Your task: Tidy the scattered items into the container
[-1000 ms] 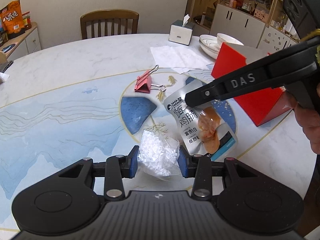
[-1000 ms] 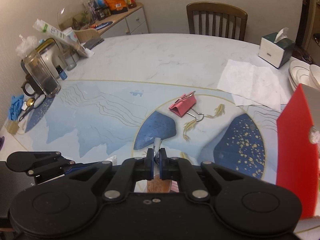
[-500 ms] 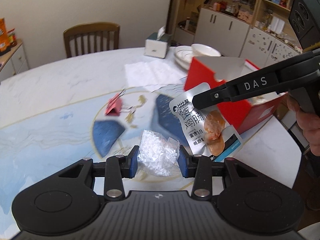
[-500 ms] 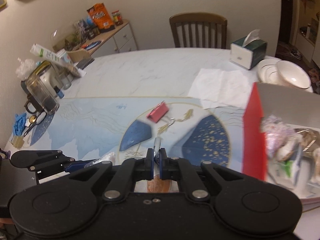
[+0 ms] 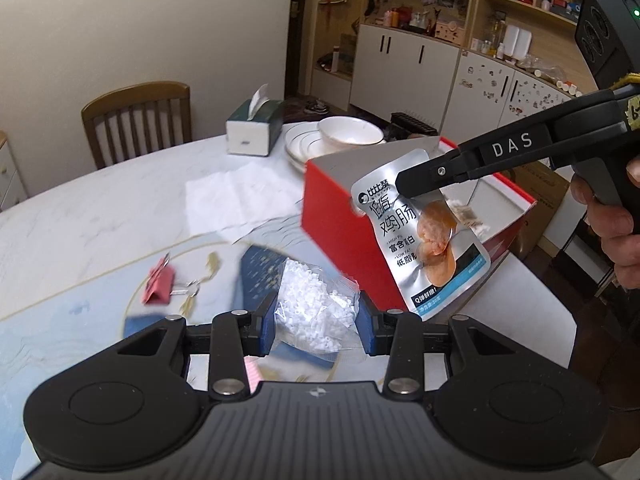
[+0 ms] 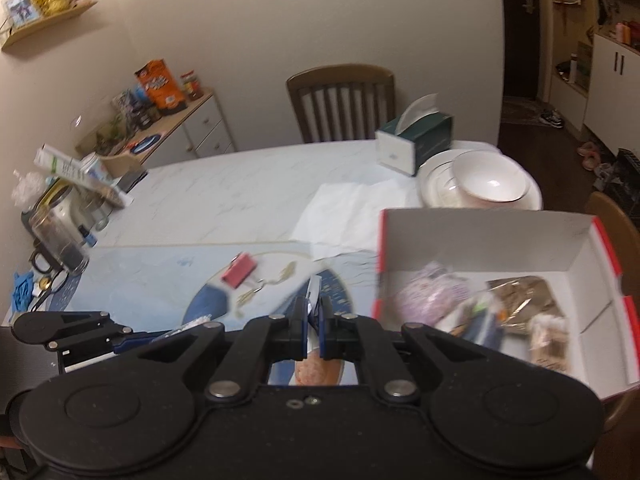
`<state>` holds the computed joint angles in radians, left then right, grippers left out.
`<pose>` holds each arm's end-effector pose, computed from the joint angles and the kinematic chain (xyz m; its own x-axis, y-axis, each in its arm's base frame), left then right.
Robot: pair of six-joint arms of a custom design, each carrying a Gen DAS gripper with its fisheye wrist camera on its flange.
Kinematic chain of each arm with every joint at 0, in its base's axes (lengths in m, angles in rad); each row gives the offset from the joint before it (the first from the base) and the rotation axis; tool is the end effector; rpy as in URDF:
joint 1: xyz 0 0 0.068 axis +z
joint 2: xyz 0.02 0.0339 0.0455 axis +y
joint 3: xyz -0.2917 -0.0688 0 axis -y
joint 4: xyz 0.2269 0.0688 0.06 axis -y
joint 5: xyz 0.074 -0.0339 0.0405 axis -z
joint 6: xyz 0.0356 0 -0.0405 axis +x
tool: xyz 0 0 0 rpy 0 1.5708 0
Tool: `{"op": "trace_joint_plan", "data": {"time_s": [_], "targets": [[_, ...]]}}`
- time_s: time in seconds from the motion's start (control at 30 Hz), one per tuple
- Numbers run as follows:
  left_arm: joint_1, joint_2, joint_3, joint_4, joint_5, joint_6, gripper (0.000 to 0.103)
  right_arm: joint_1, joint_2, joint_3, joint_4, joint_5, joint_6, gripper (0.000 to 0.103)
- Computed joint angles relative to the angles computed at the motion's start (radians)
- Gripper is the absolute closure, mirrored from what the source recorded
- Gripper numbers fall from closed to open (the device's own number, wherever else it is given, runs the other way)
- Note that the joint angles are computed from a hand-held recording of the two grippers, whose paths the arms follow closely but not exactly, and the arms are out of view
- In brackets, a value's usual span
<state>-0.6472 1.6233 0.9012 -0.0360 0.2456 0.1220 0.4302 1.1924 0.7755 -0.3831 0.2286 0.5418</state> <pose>0.2533 -0.2023 0.2252 -0.4561 0.4927 -0.7411 0.7871 0.6120 -0.0776 0.2031 0.0843 0.2696 -0.6941 0.2341 -0.6808 0.1111 0.9691 0.2200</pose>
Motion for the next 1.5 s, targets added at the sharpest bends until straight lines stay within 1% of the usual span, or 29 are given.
{"op": "trace_joint_plan", "data": {"time_s": [0.17, 0.2, 0.27, 0.33, 0.37, 0.4, 0.43, 0.6, 0.7, 0.87, 0.9, 1.0, 1.03, 1.1, 1.27, 1.5], "targets": [[-0.068, 0.046, 0.075, 0.0, -0.046, -0.027, 0.065, -0.116, -0.075, -0.033, -0.009, -0.046, -0.066, 0.099], [-0.079, 0.055, 0.091, -0.003, -0.053, -0.031, 0.065, -0.165, -0.099, -0.041, -0.01, -0.07, -0.092, 0.099], [-0.104, 0.077, 0.123, -0.008, -0.068, -0.039, 0.065, -0.189, -0.111, -0.045, -0.012, -0.081, -0.105, 0.099], [-0.126, 0.097, 0.151, -0.014, -0.081, -0.044, 0.065, -0.276, -0.144, -0.053, -0.02, -0.125, -0.156, 0.099], [-0.138, 0.108, 0.166, -0.017, -0.089, -0.045, 0.065, -0.28, -0.144, -0.053, -0.02, -0.131, -0.16, 0.099], [-0.149, 0.119, 0.182, -0.021, -0.096, -0.045, 0.065, -0.334, -0.16, -0.059, -0.023, -0.151, -0.187, 0.099], [-0.158, 0.131, 0.198, -0.025, -0.101, -0.046, 0.065, -0.338, -0.16, -0.059, -0.023, -0.157, -0.191, 0.099], [-0.201, 0.193, 0.281, -0.049, -0.125, -0.054, 0.065, -0.506, -0.181, -0.078, -0.023, -0.249, -0.277, 0.099], [-0.222, 0.231, 0.33, -0.065, -0.137, -0.055, 0.065, -0.612, -0.175, -0.092, -0.016, -0.309, -0.327, 0.099], [-0.247, 0.302, 0.418, -0.1, -0.149, -0.054, 0.065, -0.696, -0.16, -0.108, -0.001, -0.358, -0.366, 0.099], [-0.251, 0.315, 0.434, -0.106, -0.151, -0.055, 0.065, -0.738, -0.154, -0.115, 0.004, -0.382, -0.388, 0.099], [-0.263, 0.358, 0.487, -0.124, -0.158, -0.051, 0.065, -0.804, -0.143, -0.124, 0.01, -0.426, -0.423, 0.099], [-0.267, 0.373, 0.506, -0.132, -0.159, -0.051, 0.065, -0.804, -0.143, -0.124, 0.01, -0.426, -0.423, 0.099], [-0.274, 0.409, 0.554, -0.155, -0.164, -0.046, 0.065, -0.858, -0.124, -0.132, 0.019, -0.469, -0.448, 0.099], [-0.299, 0.501, 0.679, -0.225, -0.171, -0.039, 0.065, -0.915, -0.072, -0.143, 0.042, -0.522, -0.47, 0.099], [-0.34, 0.609, 0.828, -0.291, -0.206, -0.004, 0.065, -0.93, -0.008, -0.169, 0.087, -0.563, -0.485, 0.099]]}}
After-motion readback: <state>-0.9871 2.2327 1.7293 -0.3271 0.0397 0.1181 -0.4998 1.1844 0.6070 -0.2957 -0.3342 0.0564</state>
